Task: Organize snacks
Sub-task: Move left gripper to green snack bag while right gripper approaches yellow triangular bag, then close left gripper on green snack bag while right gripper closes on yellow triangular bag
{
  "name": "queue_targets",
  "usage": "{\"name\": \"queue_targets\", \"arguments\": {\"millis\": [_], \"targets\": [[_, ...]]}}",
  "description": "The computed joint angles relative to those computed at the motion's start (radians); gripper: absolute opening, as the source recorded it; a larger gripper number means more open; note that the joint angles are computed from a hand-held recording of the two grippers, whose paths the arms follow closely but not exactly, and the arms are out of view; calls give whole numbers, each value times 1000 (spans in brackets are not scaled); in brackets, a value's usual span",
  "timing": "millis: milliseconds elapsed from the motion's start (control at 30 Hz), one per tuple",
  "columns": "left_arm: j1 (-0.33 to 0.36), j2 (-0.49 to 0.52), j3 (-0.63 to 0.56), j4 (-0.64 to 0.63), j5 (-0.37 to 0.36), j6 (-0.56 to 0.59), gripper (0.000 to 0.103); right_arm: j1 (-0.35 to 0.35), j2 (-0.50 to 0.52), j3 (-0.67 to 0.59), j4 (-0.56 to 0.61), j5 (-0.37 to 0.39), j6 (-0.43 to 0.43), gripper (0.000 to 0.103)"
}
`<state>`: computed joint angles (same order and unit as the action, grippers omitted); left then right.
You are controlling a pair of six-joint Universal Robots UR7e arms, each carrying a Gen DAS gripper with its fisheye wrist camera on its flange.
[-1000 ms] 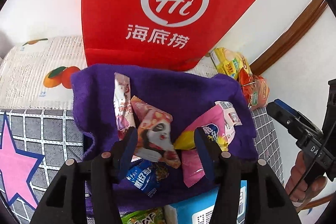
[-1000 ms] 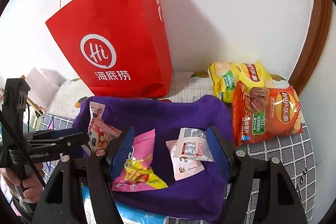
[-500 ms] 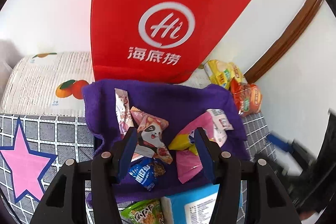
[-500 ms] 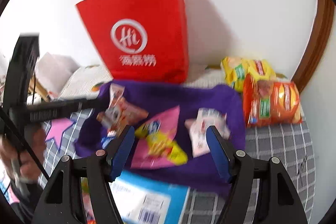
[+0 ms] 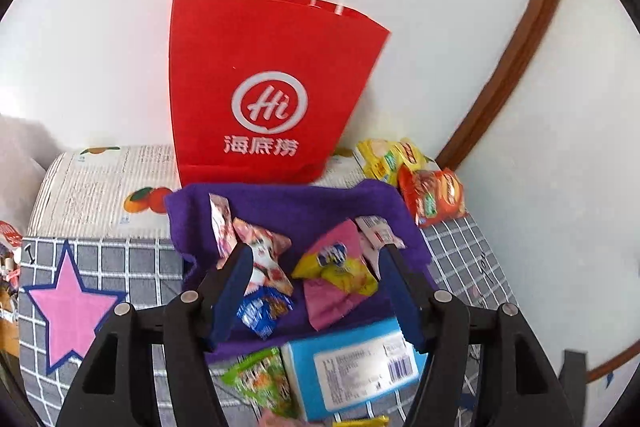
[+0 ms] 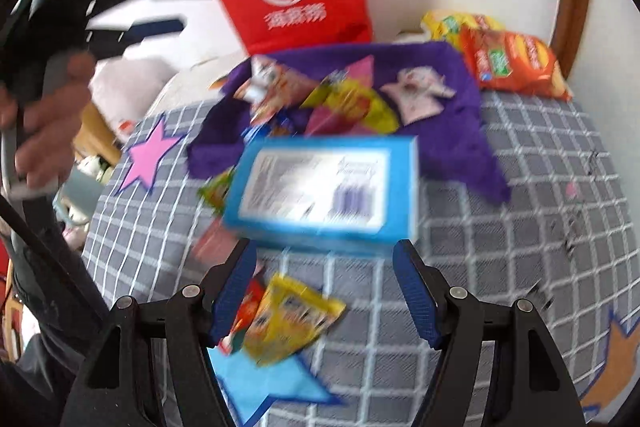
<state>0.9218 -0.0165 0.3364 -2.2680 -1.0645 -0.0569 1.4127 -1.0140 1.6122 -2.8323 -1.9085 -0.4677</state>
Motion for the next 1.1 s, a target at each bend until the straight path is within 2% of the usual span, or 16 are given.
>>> {"name": "queue_targets", "arguments": {"millis": [133, 267, 333, 433, 533, 600, 700, 800, 933, 1033, 1100], "targets": [[-11, -143, 284, -137, 17, 1, 63, -12, -4, 81, -52, 40, -7, 74], [-11, -242, 476, -217, 45, -13, 63, -26, 16, 120, -64, 69, 10, 74], [-9, -271, 538, -239, 54, -20, 63, -21, 43, 123, -92, 26, -2, 74], [-3, -312, 633, -278, 69, -25, 63, -13, 93, 121, -199, -73, -17, 74], [7, -340, 709, -298, 90, -36, 63, -37, 104, 116, -230, -63, 4, 68], [12, -349, 747, -307, 109, -45, 63, -54, 97, 125, -276, -29, -7, 59], [26, -347, 770, -287, 117, -79, 63, -79, 86, 121, -287, 13, 9, 54], [35, -339, 780, -286, 102, -93, 63, -94, 76, 121, -299, 31, -5, 52], [43, -321, 779, -303, 49, -86, 63, -110, 73, 124, -381, -5, -56, 52], [47, -300, 757, -317, 12, -84, 63, -143, 52, 120, -352, 52, -44, 52], [48, -277, 722, -302, 20, -93, 63, -158, 46, 118, -345, 82, -36, 52]]}}
